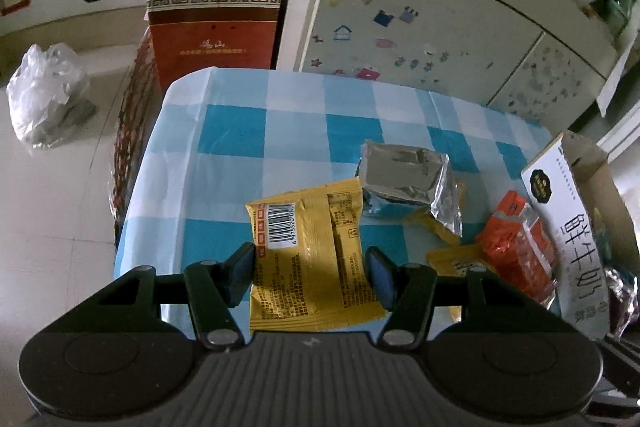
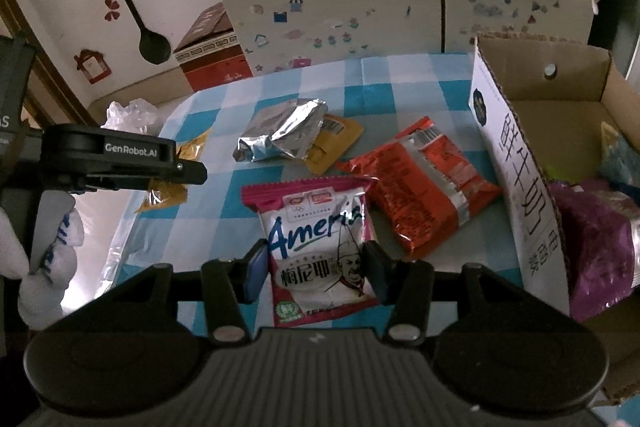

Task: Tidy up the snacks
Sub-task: 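Lift both held bags and carry them over the cardboard box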

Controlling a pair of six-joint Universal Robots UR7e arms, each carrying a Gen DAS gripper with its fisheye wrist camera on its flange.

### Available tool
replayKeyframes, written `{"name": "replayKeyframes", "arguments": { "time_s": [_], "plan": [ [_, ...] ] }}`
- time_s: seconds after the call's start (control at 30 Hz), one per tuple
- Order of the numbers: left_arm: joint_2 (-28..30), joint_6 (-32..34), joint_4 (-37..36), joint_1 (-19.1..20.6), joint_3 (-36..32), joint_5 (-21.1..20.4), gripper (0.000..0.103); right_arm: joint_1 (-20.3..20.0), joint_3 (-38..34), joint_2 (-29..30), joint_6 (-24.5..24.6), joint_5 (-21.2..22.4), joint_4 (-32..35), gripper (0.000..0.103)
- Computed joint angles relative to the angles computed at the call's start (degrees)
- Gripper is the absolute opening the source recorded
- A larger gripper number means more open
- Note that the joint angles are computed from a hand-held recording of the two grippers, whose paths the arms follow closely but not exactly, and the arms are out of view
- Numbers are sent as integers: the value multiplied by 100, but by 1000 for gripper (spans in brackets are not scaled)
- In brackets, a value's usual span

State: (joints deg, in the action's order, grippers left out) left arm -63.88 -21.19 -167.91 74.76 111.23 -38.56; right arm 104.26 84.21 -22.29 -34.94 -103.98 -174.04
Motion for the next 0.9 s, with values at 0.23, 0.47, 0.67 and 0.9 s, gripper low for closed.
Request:
{"name": "replayKeyframes", "arguments": {
  "time_s": [0.23, 0.47, 0.67, 0.9],
  "plan": [
    [-43, -66, -105, -58, 123, 94, 65, 2, 183, -184, 80, 82, -270, 51],
    [-32, 233, -325, -201, 246, 368, 65, -5, 576, -609, 47, 75, -528, 51],
    [-185, 197, -427, -338, 523, 310, 65, -19, 997, -1034, -139, 131, -696, 51],
    [-269, 247, -699, -523, 825, 537, 65, -70, 1153, -1397, -226, 216, -864, 51]
  ]
}}
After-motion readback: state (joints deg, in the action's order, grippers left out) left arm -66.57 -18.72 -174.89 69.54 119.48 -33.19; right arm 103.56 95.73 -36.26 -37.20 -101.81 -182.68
